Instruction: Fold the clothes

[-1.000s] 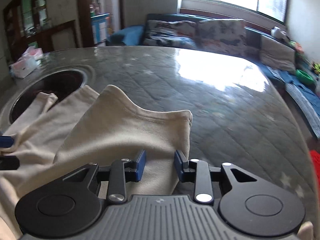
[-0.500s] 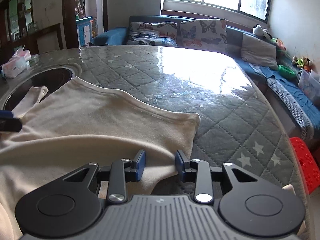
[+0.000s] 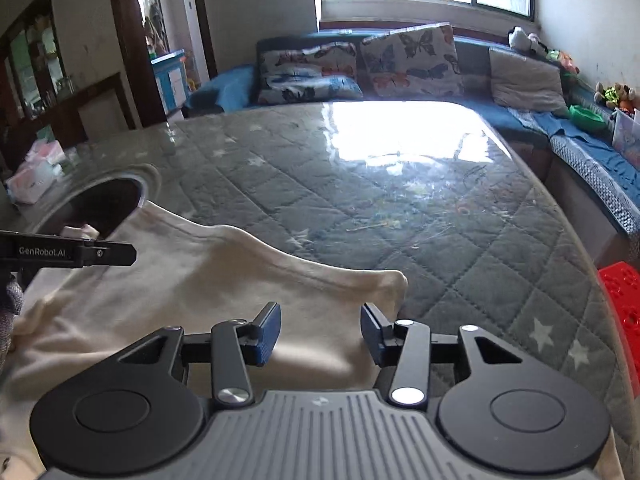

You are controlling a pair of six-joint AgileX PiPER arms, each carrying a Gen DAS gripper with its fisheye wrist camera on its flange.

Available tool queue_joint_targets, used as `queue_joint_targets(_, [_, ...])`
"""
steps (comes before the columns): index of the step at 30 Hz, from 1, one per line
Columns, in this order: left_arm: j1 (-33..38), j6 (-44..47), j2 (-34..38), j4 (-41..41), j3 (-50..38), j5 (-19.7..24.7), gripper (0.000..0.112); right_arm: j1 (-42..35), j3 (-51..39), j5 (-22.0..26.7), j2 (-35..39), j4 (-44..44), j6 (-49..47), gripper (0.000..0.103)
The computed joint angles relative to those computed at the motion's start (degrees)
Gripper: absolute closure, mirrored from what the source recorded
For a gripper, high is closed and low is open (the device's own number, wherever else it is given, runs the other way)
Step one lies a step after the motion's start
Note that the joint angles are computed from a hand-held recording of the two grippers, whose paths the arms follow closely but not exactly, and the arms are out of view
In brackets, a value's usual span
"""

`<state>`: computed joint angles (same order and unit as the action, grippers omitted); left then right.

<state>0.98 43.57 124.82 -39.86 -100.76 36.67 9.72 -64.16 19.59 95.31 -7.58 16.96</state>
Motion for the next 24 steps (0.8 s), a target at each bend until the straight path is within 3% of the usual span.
queue_joint_targets(3, [-0.6,-2.6,1.1,4.8,-1.4,-3.5,0.094,0.5,-3.8,1.2,3.7,-3.8,2.2,0.058])
queue_joint_targets(16, [-0.5,-18.4,4.8,21.2,-6.2,-9.3,0.094,1.8,-24.1,3.9,19.5,-2.7,-4.5,0.051])
queue_joint_targets(24, [-1.4,-21.4,4.2,25.1,-4.9,-11.3,0.094,3.0,-21.9,3.0,17.5,-5.0,-4.6,0.050])
